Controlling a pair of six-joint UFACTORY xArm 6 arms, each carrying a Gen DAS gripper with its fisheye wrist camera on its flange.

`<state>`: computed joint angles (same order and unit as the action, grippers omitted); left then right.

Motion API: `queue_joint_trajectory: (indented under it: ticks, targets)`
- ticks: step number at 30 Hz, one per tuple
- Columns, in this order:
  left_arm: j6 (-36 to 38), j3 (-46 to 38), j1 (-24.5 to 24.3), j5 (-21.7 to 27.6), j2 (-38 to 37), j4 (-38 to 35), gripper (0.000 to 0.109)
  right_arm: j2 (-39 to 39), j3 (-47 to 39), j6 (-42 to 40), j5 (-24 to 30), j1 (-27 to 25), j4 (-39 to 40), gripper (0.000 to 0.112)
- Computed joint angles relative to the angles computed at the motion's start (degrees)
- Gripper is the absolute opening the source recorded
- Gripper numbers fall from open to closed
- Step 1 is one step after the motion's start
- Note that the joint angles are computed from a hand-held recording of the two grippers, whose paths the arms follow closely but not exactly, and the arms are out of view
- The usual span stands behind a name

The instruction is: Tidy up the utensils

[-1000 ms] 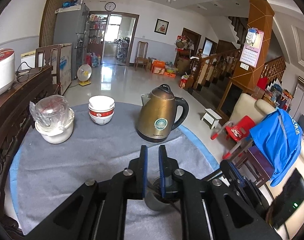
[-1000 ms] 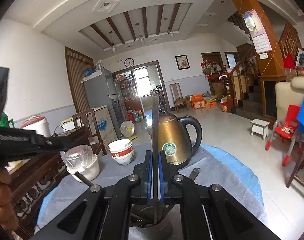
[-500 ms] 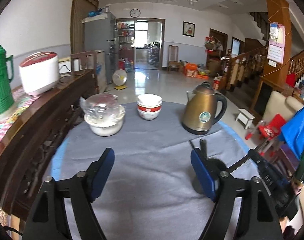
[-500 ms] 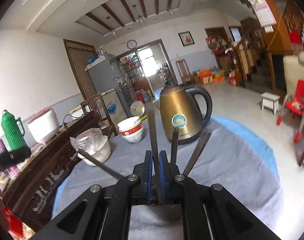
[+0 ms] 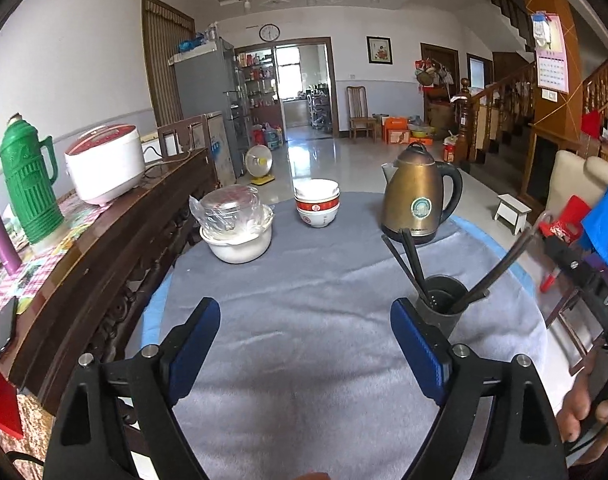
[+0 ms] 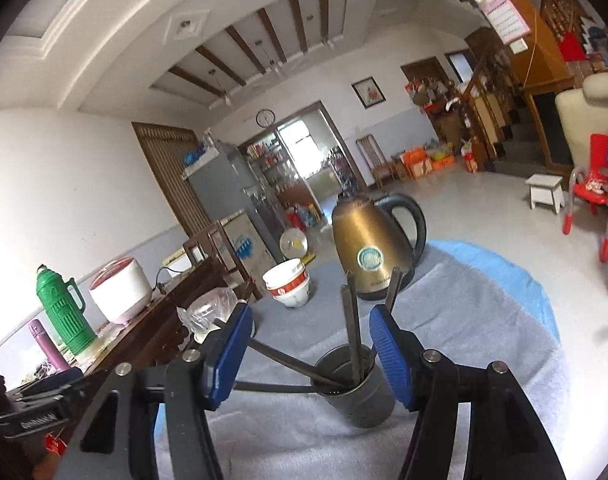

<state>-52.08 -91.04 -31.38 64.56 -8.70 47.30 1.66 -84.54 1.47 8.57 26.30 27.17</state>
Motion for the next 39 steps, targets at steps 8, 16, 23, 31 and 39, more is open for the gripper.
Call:
queue_joint_trajectory:
  ticks: [8,16,23,31,39]
  targets:
    - [-3.3,3.0,-5.0,3.8,-2.6,4.6,0.088,-8.7,9.7,0.5,-3.6,1.3,-1.7,0.066]
    - [-5.2,4.8,-9.3,8.3,-4.4,8.4,0.088,-14.2,14.9,-0.2,-1.8,2.8,-1.1,0.066]
    - [-6.1,5.2,-11.8,11.3,-5.2,10.5,0.088,-18.4,19.1,-1.4,-1.0,4.3,-1.1,0.066]
    - [-6.3,5.4,-14.0,12.9,-5.5,11.6,0.088,-21.9,22.6,0.8,0.6,5.1,-3.2,0.066]
    - [-6.9,5.9,-15.1,14.3,-6.2,12.5,0.088,-23.9,24.0,11.2,1.7,5.1,-15.2,0.066]
